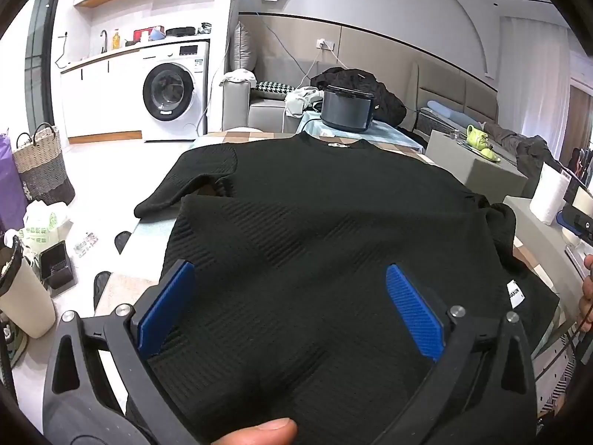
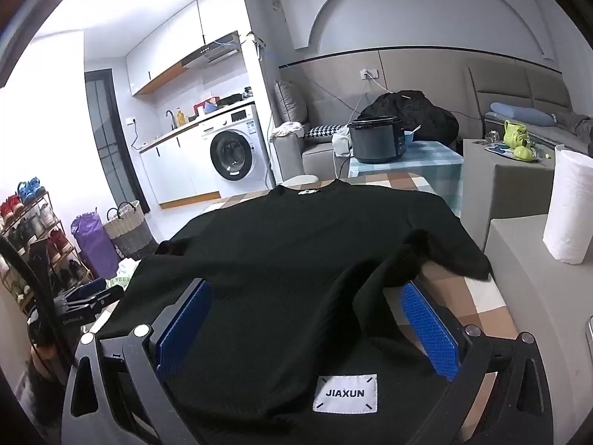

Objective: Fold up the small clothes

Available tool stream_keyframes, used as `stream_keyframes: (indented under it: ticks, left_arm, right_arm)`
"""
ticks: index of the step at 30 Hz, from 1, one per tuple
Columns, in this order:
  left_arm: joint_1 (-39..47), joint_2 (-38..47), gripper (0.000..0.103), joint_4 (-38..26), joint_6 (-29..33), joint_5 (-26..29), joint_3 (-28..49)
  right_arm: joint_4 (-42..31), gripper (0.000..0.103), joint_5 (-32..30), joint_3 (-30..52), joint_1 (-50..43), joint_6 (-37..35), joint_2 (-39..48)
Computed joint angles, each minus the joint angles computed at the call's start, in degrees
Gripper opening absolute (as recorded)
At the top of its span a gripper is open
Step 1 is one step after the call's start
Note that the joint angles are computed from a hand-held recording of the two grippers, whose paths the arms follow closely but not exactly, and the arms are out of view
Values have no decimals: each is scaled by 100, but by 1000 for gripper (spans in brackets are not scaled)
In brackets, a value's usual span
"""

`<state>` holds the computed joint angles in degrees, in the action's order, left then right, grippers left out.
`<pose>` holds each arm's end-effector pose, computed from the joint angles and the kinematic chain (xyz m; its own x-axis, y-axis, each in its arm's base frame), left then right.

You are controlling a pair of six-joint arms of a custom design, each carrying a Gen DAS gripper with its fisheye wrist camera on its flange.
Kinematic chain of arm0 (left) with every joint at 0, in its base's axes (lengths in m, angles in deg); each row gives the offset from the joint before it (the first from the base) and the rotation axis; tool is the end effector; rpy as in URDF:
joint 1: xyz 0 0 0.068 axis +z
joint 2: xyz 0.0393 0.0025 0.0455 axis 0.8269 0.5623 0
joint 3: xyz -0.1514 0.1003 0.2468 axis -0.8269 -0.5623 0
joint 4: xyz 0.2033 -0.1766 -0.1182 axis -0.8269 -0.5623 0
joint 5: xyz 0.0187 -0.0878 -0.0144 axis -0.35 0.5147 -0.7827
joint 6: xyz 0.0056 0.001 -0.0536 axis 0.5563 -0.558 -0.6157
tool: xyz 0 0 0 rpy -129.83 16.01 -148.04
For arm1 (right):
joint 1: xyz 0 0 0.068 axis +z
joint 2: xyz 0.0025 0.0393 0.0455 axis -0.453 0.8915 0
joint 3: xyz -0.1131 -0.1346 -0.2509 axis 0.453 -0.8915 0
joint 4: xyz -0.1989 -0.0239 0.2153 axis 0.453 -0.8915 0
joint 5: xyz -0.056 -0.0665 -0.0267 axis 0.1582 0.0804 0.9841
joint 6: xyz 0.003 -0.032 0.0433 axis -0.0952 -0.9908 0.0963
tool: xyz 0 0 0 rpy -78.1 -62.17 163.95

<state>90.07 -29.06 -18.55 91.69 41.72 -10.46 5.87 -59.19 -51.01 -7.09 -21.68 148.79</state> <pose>0.1093 0.0509 0.1541 -0.5258 -0.0875 -0.8461 0.0265 0.9925 -0.1191 0.2182 0.0802 0.1008 -0.4641 0.0941 -0.8808 -0.2636 0.9346 0.2388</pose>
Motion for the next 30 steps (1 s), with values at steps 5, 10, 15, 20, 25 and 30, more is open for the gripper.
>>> stream_keyframes:
  ticks: [5,10,15,20,25,30]
  left_arm:
    - [-82,-158,102,-165,-39,-44,34]
    - [-30,-198,103,-216,-47,-7,36]
    - [-16,-186,103,-317,-72,6,90]
    - [93,-192,102,-355,45,87,111]
    - [244,10,102,-314,120,310,143]
    - [143,230,102,-221,34,330,187]
  right_arm:
    - [-73,103,-21,19,-37,-9,-37]
    - [-149,103,60,86,37,-23,-57]
    - [-77,103,63,134,97,26,10]
    - [-119,103,95,192,148,2,40]
    - [-251,103,29,330,123,122,80]
    - [-347,103,108,441,150,139,102]
